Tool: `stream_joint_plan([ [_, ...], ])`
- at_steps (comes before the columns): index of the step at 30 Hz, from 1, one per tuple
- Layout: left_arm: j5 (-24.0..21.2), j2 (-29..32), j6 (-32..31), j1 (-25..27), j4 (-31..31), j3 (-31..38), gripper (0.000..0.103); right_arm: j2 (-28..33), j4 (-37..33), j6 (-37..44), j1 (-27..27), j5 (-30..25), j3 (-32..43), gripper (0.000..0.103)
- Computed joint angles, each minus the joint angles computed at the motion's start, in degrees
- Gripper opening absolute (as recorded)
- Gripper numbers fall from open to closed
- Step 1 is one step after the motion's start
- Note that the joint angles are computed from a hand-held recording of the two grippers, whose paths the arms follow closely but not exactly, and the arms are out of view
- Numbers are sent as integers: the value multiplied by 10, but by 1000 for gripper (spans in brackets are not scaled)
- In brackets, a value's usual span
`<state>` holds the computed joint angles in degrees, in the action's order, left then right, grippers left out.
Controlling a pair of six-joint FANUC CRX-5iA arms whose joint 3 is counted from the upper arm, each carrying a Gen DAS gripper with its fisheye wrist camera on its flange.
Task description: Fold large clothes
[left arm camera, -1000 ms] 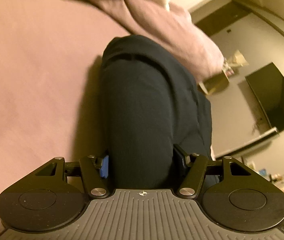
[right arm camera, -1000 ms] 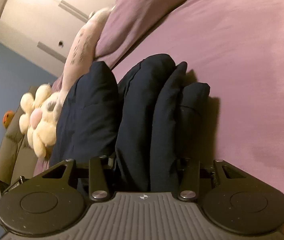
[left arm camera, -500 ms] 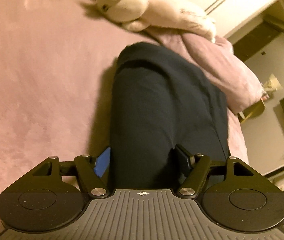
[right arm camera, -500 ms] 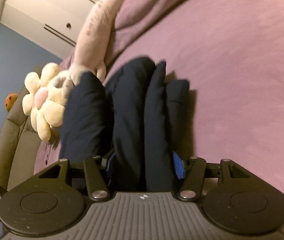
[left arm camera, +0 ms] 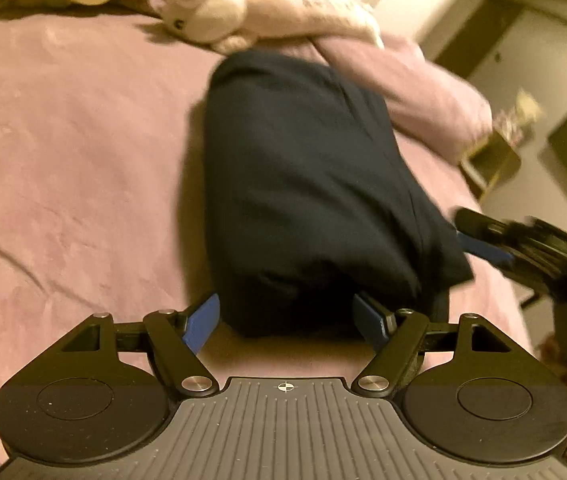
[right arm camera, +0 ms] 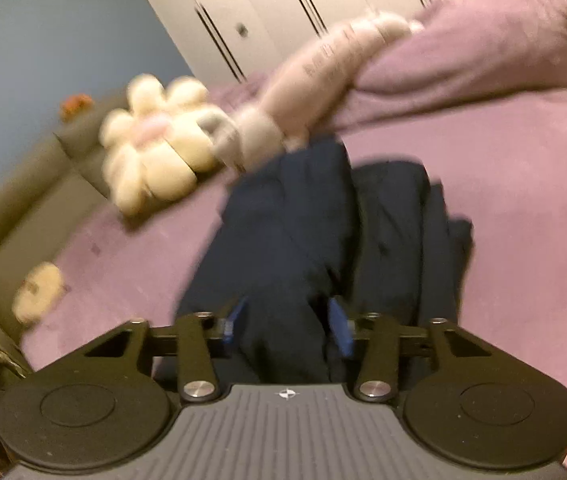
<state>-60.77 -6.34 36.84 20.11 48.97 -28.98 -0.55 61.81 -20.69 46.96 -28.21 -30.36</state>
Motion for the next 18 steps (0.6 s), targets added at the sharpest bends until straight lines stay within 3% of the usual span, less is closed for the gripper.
stream_joint_plan([
  [1, 9, -2, 1, -9, -13, 2, 79, 9, -31, 22, 11, -23, 12, 29],
  [6, 103, -5, 28, -58, -71, 0, 77, -3, 2, -72, 13, -26, -22, 18],
  [8, 126, -6, 62, -65, -109, 5, 75, -4, -24, -67, 26, -50, -26, 16],
  [9, 129, -2, 78, -62, -119, 7, 81, -1, -23, -77, 24, -45, -30, 15],
  [12, 92, 21, 94, -40, -110, 15, 83, -7, 9, -129, 17, -18, -59, 15],
  [15, 41, 33, 115, -20, -151, 43, 75, -3, -22, -90, 24, -34, -39, 15],
  [16, 15, 38, 112, -9, -153, 53, 70, -3, -28, -83, 27, -38, -36, 16],
  [18, -34, 42, 101, 23, -125, 62, 69, -2, -28, -81, 27, -38, -37, 16],
])
